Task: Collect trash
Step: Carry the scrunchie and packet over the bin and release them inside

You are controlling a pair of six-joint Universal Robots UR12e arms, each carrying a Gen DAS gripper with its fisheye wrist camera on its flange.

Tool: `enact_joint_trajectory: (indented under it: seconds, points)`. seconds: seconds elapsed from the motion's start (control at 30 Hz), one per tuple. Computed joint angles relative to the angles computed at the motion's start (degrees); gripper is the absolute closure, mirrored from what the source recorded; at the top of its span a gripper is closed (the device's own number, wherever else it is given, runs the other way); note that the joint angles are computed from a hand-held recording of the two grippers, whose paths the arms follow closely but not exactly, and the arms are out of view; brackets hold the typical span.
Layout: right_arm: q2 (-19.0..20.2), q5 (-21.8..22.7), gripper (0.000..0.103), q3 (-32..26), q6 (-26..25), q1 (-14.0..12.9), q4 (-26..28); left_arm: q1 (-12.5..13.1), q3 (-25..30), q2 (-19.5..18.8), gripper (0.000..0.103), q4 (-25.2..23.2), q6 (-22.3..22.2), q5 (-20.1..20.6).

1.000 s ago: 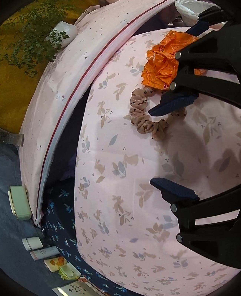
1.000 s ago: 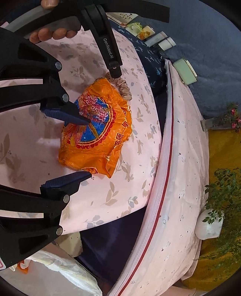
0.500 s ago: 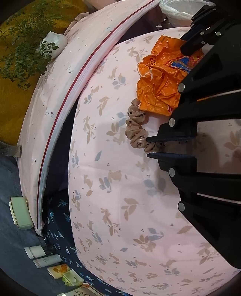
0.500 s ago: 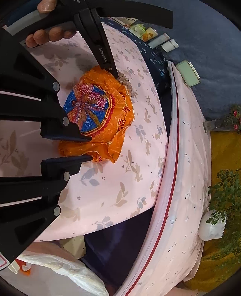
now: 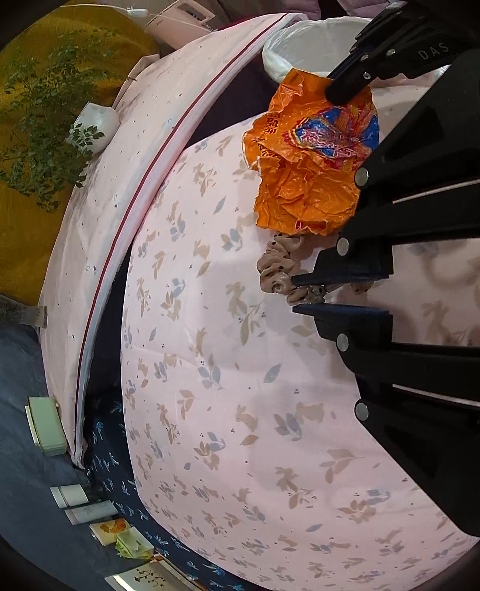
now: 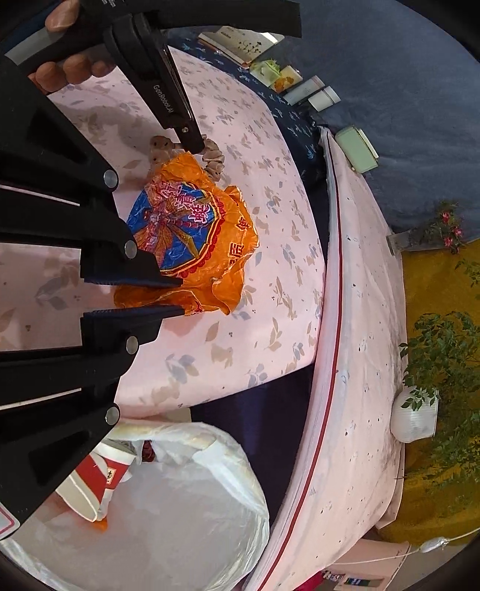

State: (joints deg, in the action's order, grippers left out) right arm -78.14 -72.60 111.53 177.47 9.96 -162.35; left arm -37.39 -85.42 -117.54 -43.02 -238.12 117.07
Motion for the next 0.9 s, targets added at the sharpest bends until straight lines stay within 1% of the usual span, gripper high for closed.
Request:
enact_joint_trajectory:
  seconds: [0.13,0.17,0.5,0.9]
  points:
    - [-2.27,0.95,0.097,1.73,0.03,-1.48,-0.35,-1.51,0.82,0.15,0.094,-0.52,-0.29,0.54]
    - [-2.82,1.25,0.101,2.11,0.04,-1.92,-0.39,-1.88,1.13,0.12,0.094,-0.62,-0.31,0.74]
    - [-6.87,2.76,0.101,5.22,-0.60,-5.24,-1.50,-4.95,4.57,-0.97,0.094,-1.17,0.15,1.98]
    - [-9.29,3.23,0.101,6.99,0.63,-9.54,-3.16,-6.77,8.64,-2.86,0.094,-1.98,1.56,2.35]
